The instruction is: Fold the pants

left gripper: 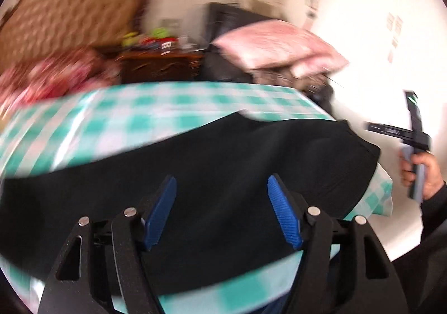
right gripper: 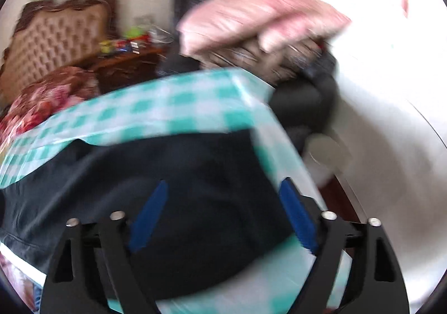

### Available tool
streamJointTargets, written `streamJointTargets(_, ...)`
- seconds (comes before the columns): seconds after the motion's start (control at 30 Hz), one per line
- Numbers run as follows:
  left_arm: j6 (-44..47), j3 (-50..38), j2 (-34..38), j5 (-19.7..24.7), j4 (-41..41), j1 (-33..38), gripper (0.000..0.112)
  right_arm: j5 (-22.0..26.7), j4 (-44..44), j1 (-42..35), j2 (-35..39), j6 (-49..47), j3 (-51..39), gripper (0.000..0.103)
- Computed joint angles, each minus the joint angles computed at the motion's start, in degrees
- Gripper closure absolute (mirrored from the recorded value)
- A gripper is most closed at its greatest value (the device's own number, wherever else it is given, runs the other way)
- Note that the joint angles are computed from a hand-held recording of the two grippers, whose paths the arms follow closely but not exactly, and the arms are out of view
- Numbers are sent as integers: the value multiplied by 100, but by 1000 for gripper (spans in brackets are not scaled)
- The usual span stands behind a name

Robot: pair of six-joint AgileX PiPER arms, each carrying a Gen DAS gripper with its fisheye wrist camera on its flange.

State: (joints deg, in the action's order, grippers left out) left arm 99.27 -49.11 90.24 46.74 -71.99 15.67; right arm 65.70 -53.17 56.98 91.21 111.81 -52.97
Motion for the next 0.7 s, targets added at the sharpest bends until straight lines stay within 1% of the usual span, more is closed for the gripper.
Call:
streamJointTargets(0.03,239,142,-128,-519,-305,-547,44,-122,-15,-120,204,-31,-99,21)
streamJointTargets(0.07,339,90,-111,-862,-381,-1120,47,-247,98,-306,495,-147,-219,21)
streamJointTargets(0.1,209,11,-73,-1359,-370,-1671,58,-337,413,-546,787,-361,-340,22)
streamJointTargets(0.13,-150,-296,194,-1634,-186,-2244,66,-495,720,-786,1010,-432,-326,22)
streamJointTargets(0.17,-723,-571,406,-1803,139,-2649,79,-664,797,-871,1136,-326,-231,22)
streamJointTargets(0.2,-1296,-1052,810,-1838,441,-3044,82,-604,645,-780,1257,-178,-174,21)
streamJointTargets(0.23,-1869,-1381,1035,-1931,875,-3302,82,-374,469,-619,1457,-126,-226,19)
streamJointTargets(0.27,-2441,-1720,1317,-2123,1364,-3594,82,-190,387,-494,1577,-64,-267,19)
streamJointTargets(0.3,-3014,-2163,1696,-2181,1870,-3829,82,-150,418,-467,1581,-22,-274,19)
streamJointTargets(0.37,-4160,-3203,2638,-2026,2752,-4139,83,-231,386,-473,1528,46,-177,19)
streamJointTargets(0.4,-4733,-3776,3185,-2048,3206,-4198,85,-285,346,-486,1494,88,-118,18)
streamJointTargets(0.47,-5879,-4799,3903,-1702,4156,-4172,93,-277,316,-465,1499,69,-117,18)
streamJointTargets(0.5,-6452,-5220,4149,-1631,4570,-4176,97,-272,294,-439,1500,83,-102,18)
streamJointTargets(0.53,-6933,-5412,4208,-1663,4972,-4213,97,-286,262,-441,1519,108,-101,17)
streamJointTargets(0.57,-7185,-5374,4160,-1791,5144,-4262,97,-305,230,-440,1504,151,-62,17)
streamJointTargets(0.6,-7208,-5372,4088,-1944,5088,-4304,92,-268,248,-414,1532,154,-111,17)
streamJointTargets(0.63,-7002,-5285,3997,-2118,4894,-4371,86,-247,261,-395,1562,163,-145,17)
streamJointTargets(0.67,-6567,-5149,3911,-2333,4589,-4452,70,-245,272,-412,1565,145,-161,17)
streamJointTargets(0.7,-5994,-5117,3880,-2371,4185,-4503,62,-257,283,-434,1560,122,-169,17)
